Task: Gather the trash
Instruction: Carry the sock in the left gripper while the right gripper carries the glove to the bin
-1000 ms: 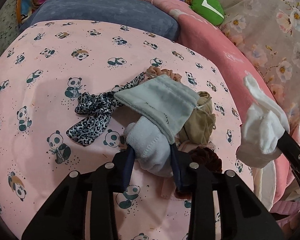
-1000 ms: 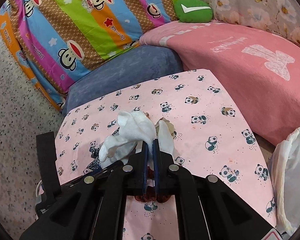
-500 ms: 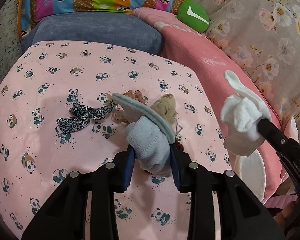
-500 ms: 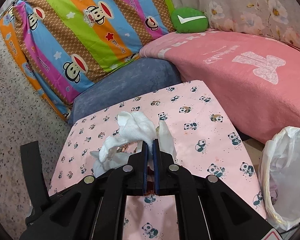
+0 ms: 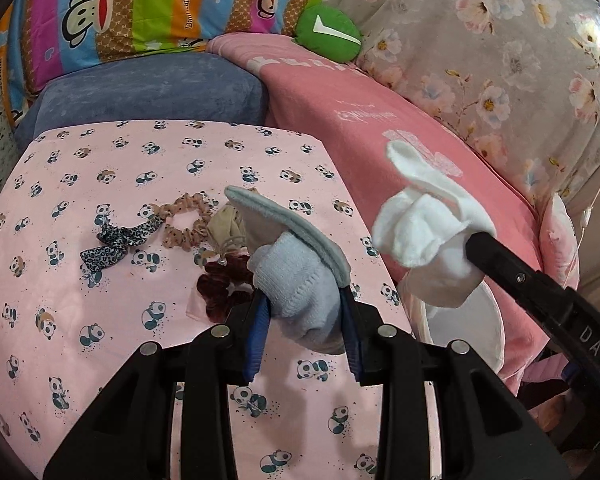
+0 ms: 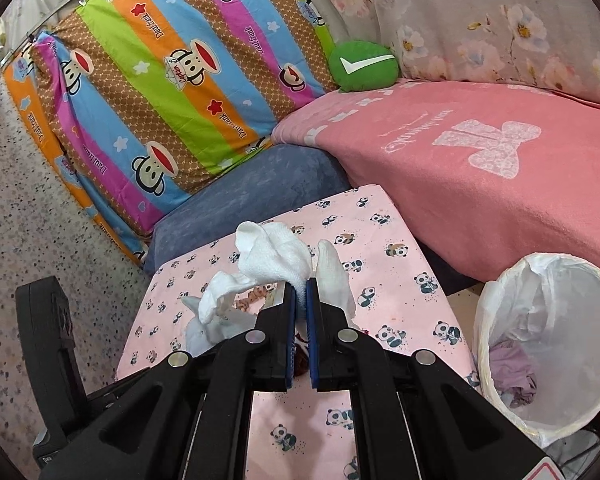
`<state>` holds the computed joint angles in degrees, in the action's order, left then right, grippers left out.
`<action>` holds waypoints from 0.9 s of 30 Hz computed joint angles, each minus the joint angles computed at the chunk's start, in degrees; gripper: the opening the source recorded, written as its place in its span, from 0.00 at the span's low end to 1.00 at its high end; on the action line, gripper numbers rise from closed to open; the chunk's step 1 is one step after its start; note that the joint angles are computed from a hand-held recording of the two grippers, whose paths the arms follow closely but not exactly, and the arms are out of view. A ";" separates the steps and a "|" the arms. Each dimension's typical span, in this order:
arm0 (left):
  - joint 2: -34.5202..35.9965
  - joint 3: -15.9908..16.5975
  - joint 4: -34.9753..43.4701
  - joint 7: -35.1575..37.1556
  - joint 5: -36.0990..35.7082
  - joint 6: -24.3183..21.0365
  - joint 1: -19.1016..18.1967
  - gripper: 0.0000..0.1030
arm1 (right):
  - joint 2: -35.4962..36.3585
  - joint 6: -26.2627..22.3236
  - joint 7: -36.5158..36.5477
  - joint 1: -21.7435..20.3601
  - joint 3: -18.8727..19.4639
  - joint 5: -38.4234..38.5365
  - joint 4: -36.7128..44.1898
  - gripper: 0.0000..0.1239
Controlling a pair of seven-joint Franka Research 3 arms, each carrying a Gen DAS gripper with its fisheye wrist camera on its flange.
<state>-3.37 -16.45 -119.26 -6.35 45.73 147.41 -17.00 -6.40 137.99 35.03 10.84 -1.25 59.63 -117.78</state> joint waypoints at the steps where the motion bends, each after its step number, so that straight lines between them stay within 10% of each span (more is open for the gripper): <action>1: 0.20 0.00 0.11 0.78 -0.63 0.45 -0.13 0.31 | -0.14 -0.37 -0.01 -0.17 -0.15 -0.42 -0.19 0.05; 21: -0.64 -0.63 -4.05 1.65 -3.89 7.93 -1.78 0.33 | 0.12 -1.93 0.45 -0.57 0.14 -5.88 -6.69 0.05; 27: -0.76 -1.46 -3.08 1.64 -3.16 4.06 -1.96 0.33 | 0.00 -0.69 0.41 -0.61 0.07 -4.89 -6.61 0.05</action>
<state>-4.13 -17.91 -122.34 -4.72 42.57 151.47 -18.96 -6.40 137.30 35.45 10.22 -1.18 54.74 -124.39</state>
